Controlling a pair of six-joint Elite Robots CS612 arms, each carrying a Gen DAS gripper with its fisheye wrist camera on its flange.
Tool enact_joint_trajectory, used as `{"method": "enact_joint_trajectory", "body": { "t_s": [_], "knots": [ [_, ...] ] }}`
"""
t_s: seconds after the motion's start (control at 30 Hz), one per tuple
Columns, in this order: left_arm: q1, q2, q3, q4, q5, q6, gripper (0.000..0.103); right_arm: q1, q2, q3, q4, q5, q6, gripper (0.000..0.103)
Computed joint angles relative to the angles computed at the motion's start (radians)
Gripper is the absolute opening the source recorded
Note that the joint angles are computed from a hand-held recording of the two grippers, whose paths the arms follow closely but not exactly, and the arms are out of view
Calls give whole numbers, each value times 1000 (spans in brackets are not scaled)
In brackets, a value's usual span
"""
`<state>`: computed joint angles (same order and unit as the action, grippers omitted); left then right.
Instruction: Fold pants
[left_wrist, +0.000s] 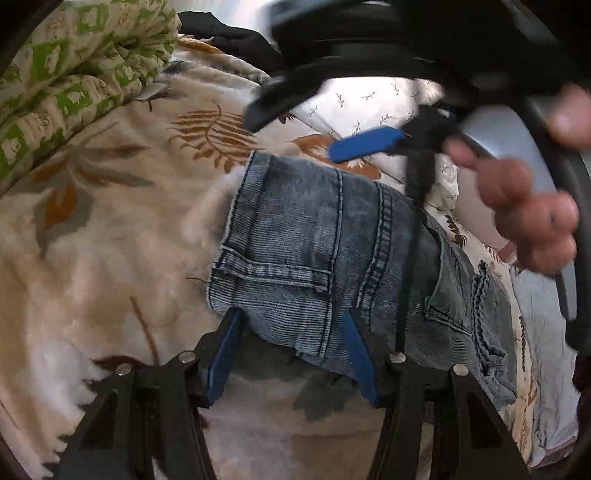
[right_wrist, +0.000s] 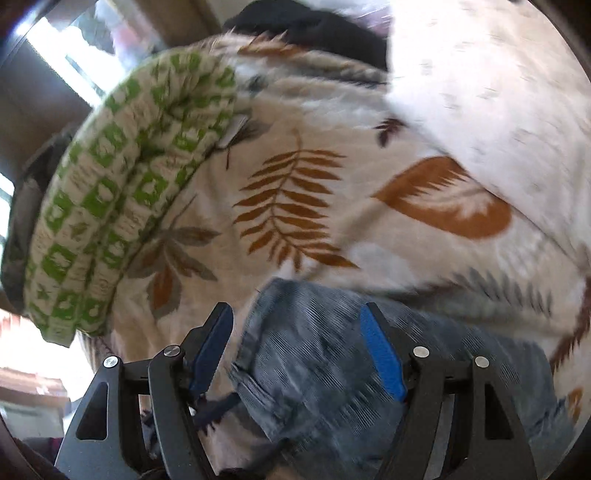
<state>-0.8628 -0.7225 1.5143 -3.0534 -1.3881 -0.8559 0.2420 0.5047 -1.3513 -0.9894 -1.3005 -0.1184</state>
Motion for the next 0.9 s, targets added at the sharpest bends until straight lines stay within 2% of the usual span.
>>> {"method": "enact_joint_trajectory", "body": {
  "t_s": [0.03, 0.13, 0.27, 0.3, 0.37, 0.4, 0.43, 0.47, 0.57, 0.7, 0.9],
  "knots": [
    [0, 3, -3, -5, -6, 9, 42, 6, -9, 22, 10, -15, -18, 72],
    [3, 9, -3, -34, -34, 2, 30, 22, -30, 81, 29, -61, -65, 73],
    [1, 9, -2, -52, -38, 25, 22, 32, -43, 132, 50, -113, -92, 73],
    [1, 10, -2, -56, -39, 29, 21, 37, -41, 136, 53, -146, -103, 70],
    [1, 11, -3, -66, -41, 33, 21, 47, -33, 133, 52, -214, -130, 47],
    [1, 12, -2, -71, -41, 34, 20, 54, -26, 127, 55, -264, -144, 39],
    [0, 12, -2, -76, -39, 36, 20, 54, -21, 119, 55, -275, -149, 30],
    [-1, 12, -2, -82, -36, 40, 20, 53, -16, 109, 52, -276, -152, 21],
    [-6, 10, 4, -113, -20, 64, 20, 55, -2, 64, 37, -295, -160, 13],
    [-15, 10, 2, -154, 0, 117, 20, 44, 16, -8, 26, -280, -153, 10],
    [-36, 6, 8, -259, -18, 221, 19, 10, 42, -141, 21, -243, -136, 8]
  ]
}}
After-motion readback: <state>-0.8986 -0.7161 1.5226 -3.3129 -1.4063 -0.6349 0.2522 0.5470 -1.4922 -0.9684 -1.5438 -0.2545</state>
